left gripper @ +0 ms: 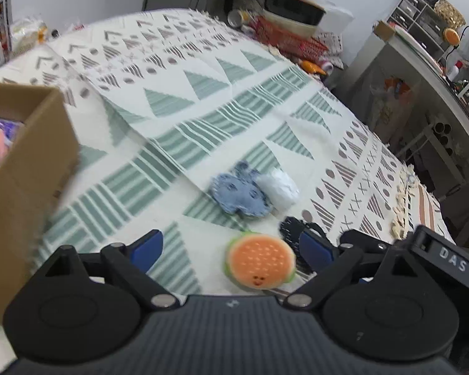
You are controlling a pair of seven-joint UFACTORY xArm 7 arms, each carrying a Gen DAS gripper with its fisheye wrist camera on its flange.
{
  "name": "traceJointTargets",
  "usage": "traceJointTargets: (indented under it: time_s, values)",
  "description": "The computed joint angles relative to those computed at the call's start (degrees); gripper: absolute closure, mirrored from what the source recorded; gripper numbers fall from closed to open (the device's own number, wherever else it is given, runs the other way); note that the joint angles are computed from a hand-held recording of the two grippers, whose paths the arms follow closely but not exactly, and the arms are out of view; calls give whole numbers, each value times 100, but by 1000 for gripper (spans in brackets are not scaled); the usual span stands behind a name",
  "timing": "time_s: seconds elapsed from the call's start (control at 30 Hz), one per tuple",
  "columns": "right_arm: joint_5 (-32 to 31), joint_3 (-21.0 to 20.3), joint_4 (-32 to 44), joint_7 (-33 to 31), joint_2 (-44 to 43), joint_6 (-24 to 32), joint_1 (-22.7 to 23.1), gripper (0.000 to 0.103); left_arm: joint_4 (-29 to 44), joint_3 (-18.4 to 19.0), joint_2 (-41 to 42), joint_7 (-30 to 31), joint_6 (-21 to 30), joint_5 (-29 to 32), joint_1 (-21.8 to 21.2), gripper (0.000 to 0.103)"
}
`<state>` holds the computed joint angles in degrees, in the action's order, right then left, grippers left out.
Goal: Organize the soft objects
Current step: 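Move the left tool to the burger plush while the right tool approaches the black plush, then grasp the burger plush with the left tool while the right tool grasps the black plush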
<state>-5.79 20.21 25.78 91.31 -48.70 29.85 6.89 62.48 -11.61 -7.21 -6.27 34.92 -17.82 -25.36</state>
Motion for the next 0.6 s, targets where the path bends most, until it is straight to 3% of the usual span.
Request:
traceJointTargets:
  time_s: [0.2,0.27,0.33,0.4,0.6]
  values:
    - [65,-48,-118,119,167,-193,-48,28,85,-125,323,-250,-36,110,-96,9]
    - [86,-81,-135,120,245,-233,-34,29,71,-155,407,-429,-108,268,-104,17]
    - [96,-114,-144,121,321,-300,-43,29,95,-162,494,-631,-84,474,-97,37]
    - [50,-112,-96,93,449,-369,-94,29,103,-127,547,-631,-38,272,-84,53]
    - [-4,-179,72,-36,801,-334,-97,29,146,-95,558,-700,-21,289,-36,58]
